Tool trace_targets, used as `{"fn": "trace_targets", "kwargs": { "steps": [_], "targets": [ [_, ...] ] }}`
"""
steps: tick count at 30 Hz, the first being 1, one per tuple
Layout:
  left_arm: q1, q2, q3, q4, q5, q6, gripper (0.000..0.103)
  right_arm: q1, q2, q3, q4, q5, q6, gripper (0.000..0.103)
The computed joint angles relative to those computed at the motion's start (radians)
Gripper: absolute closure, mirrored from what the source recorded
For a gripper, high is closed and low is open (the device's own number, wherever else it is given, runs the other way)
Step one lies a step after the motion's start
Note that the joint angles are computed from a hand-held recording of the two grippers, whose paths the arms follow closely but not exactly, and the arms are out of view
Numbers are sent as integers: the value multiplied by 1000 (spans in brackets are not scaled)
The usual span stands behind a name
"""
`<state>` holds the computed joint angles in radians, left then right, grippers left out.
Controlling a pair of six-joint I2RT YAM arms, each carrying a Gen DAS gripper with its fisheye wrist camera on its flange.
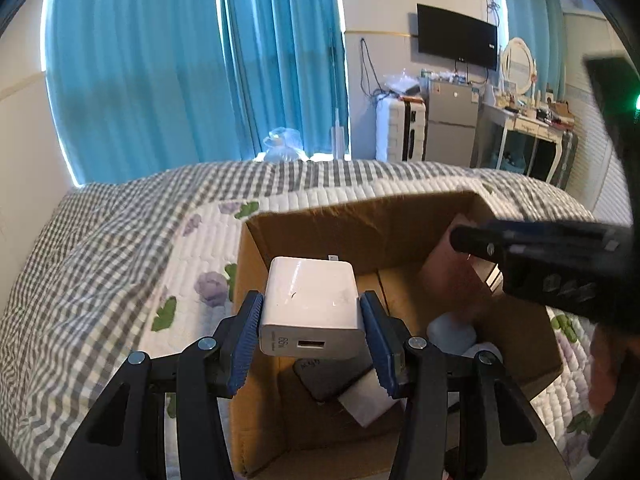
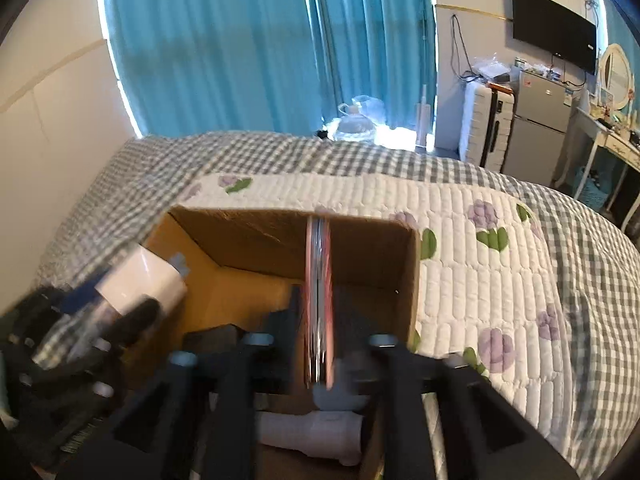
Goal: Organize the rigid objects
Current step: 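Release the card case and white charger into the box, then grasp the white-and-red bottle with the right gripper while the left grasps the black cylinder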
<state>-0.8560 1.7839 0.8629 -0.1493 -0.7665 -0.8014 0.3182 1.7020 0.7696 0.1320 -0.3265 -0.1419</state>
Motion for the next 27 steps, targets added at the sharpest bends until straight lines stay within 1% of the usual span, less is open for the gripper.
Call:
{"fn": "trace_targets", "kwargs": {
  "steps": [1,3,6,9,11,13,15,16,17,19,21,22,24,27],
  "targets": [
    [-2,-3,-1,-5,3,-4,52,-1,-14,-5,0,3,11,42],
    [-12,-8,3,-19,1,-12,52,-7,-86,-40,4,11,27,41],
    [-7,-16,19,-34,6,-3,52,-12,-157,-47,-42,55,18,41],
    [31,-5,21,-6,28,27,52,-34,-186,-36,-97,62,-7,41],
    [55,30,43,-7,39,23,52,-58,-202,-53,-106,58,-30,41],
    [70,50,41,35,35,33,50,-81,-189,-69,-87,57,-54,41],
    [69,46,29,68,27,55,40,-101,-172,-94,-55,52,-67,40],
    [64,40,31,61,25,58,23,-112,-162,-102,-39,45,-68,40],
    [54,31,34,47,16,53,13,-121,-155,-109,-29,40,-70,40],
    [24,-7,12,50,-5,54,13,-132,-146,-120,-22,49,-83,40],
    [-4,-38,15,-3,-6,34,12,-139,-184,-147,-29,74,-105,40],
    [-24,-57,17,-43,-12,10,10,-144,-214,-167,-29,83,-110,39],
    [-70,-96,10,-111,-32,-39,7,-161,-302,-213,-51,77,-116,38],
    [-170,-162,-11,-235,-86,-144,5,-193,-493,-283,-166,26,-132,38]
  ]
}}
